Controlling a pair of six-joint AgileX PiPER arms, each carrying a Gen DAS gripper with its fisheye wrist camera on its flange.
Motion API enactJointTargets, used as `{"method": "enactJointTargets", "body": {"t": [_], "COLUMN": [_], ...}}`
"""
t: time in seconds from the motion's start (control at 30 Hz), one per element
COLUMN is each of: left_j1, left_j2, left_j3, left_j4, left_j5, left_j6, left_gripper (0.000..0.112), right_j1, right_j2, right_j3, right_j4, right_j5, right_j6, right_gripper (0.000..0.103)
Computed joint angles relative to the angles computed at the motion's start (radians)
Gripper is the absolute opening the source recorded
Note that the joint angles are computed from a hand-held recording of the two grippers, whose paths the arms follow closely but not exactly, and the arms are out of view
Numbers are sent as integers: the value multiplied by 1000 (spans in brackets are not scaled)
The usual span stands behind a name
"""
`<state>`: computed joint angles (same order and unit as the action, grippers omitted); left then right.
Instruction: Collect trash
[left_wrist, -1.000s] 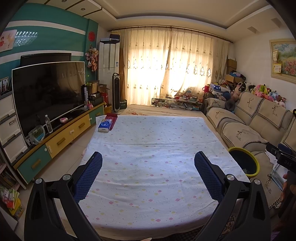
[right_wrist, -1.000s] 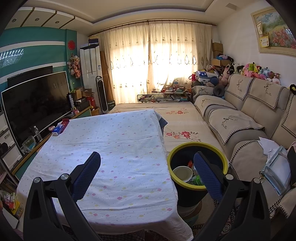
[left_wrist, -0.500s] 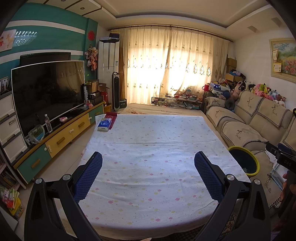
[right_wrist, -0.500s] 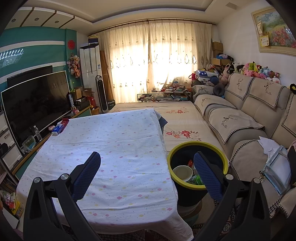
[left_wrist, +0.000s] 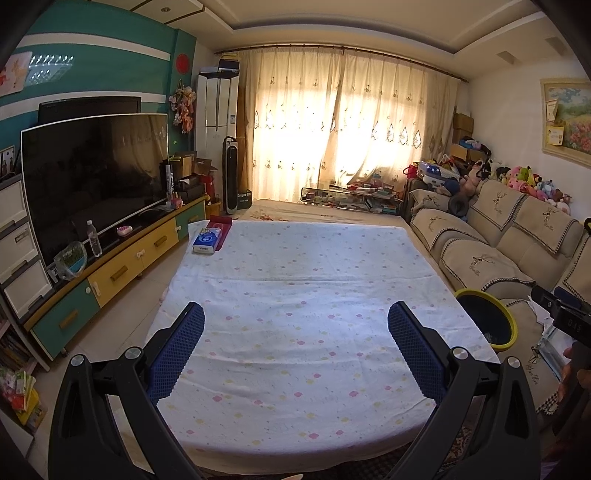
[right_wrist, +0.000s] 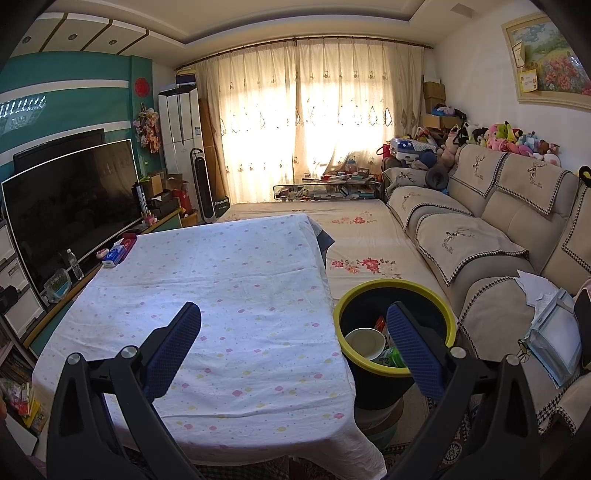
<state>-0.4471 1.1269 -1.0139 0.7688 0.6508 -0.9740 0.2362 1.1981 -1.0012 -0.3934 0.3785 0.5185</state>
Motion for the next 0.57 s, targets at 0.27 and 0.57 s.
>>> {"method": "enactJointTargets", "body": {"t": [0.27, 0.57], "left_j1": [91, 307], "left_j2": [36, 371], "left_j3": [4, -275], "left_j4": [-113, -404], "left_j5": [-118, -158], "left_j6": [95, 472], "left_gripper": [98, 98], "right_j1": [-9, -17], "right_j2": [22, 305], "right_j3": [36, -211], "right_j4": [32, 395], "right_j5": [-31, 10], "right_j6": [-21, -412], "right_gripper": [96, 96]}}
